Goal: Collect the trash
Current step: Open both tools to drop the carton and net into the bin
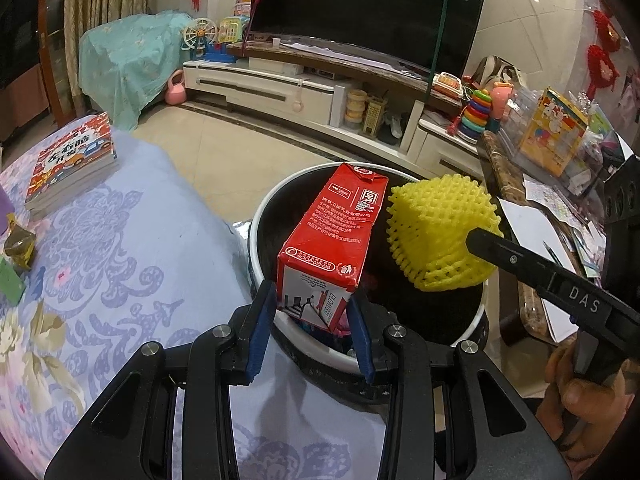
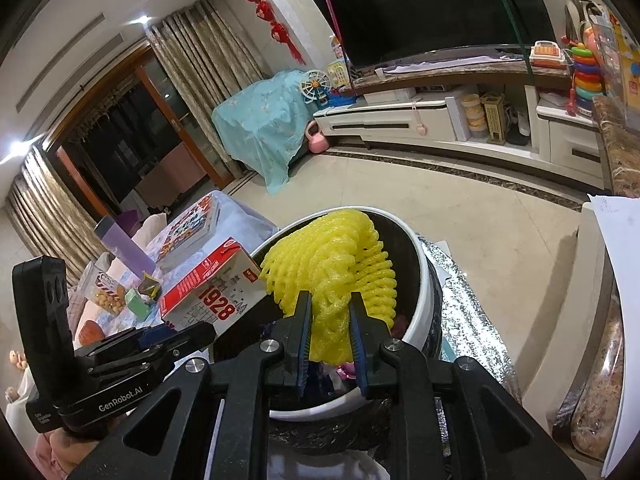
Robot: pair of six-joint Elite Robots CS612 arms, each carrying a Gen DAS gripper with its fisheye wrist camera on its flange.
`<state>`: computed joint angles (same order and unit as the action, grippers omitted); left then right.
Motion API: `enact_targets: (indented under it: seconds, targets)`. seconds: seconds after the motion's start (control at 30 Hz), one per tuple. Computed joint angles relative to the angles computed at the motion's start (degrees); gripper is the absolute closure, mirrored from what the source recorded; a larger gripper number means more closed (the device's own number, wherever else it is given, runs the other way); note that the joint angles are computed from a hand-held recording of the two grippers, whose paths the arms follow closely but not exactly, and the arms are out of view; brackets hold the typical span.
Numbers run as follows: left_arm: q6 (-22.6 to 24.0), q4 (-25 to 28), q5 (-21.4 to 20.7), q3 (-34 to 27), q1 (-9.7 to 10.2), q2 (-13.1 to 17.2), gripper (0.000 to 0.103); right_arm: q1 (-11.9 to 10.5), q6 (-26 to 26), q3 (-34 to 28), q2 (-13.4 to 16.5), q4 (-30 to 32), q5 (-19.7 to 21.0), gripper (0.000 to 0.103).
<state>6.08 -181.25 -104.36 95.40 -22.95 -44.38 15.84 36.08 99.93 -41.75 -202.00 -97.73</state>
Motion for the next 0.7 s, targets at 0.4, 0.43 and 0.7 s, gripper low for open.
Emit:
enact_targets:
  seconds: [0.4, 0.43, 0.7]
  targets:
    - [-2.53, -2.07, 0.23, 0.69, 0.67, -0.24, 0.051, -0.14, 0.68, 0.29, -0.33, 0.16, 0.04, 0.043]
    - [-3.1, -2.31, 0.3, 0.97, 0.91, -0.29, 0.048, -0.06, 0.66, 0.34, -0.37, 0.06, -0.17, 0.043]
    - [-7.33, -3.73, 0.53, 3.22, 3.24, -0.63, 0.045, 0.78, 0.7, 0.05, -0.28, -0.72, -0.96, 0.024]
